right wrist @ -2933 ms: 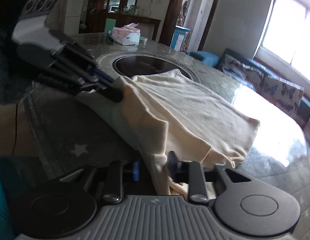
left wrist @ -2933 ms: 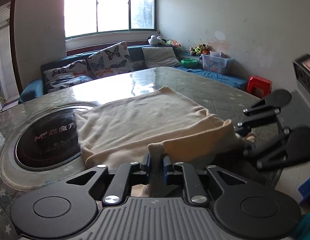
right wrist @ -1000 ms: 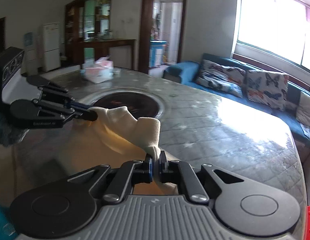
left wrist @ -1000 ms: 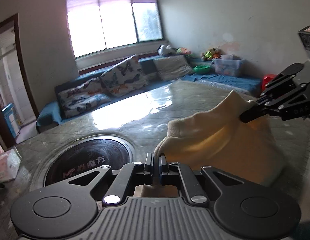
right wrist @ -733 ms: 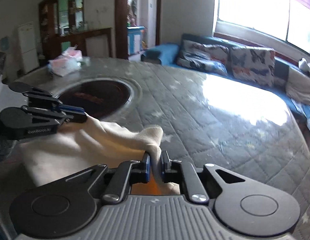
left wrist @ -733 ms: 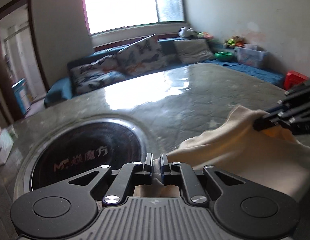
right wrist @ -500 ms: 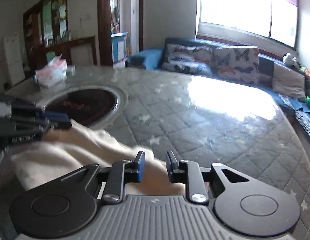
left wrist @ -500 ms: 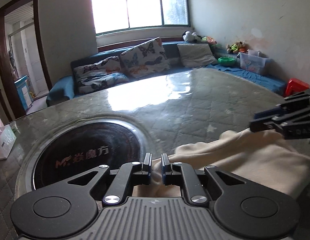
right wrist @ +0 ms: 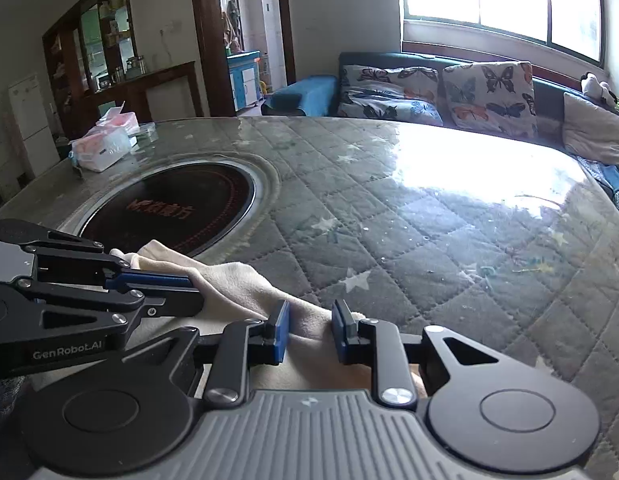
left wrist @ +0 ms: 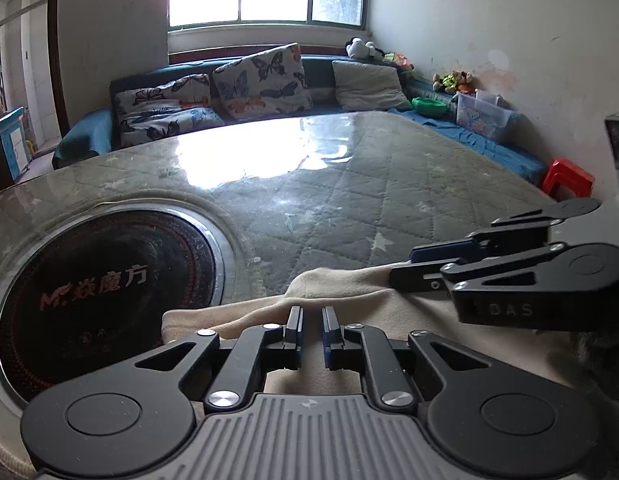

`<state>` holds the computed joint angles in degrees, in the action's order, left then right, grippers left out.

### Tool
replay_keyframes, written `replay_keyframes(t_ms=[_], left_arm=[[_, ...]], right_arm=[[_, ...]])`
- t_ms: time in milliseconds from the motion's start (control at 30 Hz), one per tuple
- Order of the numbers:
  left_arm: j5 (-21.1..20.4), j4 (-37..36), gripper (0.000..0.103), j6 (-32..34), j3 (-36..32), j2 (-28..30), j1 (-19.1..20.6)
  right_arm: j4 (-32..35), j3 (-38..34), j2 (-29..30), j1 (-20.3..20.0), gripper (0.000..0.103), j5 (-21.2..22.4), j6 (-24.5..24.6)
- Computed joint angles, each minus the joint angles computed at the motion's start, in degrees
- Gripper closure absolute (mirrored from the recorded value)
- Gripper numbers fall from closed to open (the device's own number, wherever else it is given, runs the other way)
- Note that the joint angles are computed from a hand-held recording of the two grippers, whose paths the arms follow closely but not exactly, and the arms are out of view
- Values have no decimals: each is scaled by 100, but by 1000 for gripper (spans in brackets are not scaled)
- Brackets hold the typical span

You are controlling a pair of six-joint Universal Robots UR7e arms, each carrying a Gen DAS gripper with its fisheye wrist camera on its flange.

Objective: Fold clothes

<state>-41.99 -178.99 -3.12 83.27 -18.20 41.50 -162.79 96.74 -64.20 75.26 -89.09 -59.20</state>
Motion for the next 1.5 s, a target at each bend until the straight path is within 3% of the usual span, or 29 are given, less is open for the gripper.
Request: replay_keyframes(t_ms=[233,333,433,700,933,1067,1200,1400,1500], left_arm=[[-147,-144,89,-108,76,-46,30],[-174,-199,88,-209,129,-82,32],[-108,-375,74,-251,323,-168,-35],[218,-1028,74,-428,1077,-478,-185],[267,-1236,73,-682,1191,-511,-64],[402,-1118,74,-775,1183,-517,-132],[602,-1389,74,-548,1344,-494,-357],[652,-1877,74,136,1585,-351,-609],[675,-1751,74,109,1664,-328,-653]], right_arm=[[40,26,-61,35,80,137,11],[129,-32,14,100,80,5,-48],[56,-74,130,152,80,-176,-66],[-27,223,-240,139,80,163,-269],[316,792,-638,27,78,304,-926],[86,1006,-693,-26,76,317,-943],[169,1229,-1004,-131,75,630,-947],[167,1674,-1363,-315,75,770,-1670],[58,1824,-1396,-395,75,769,-1788]])
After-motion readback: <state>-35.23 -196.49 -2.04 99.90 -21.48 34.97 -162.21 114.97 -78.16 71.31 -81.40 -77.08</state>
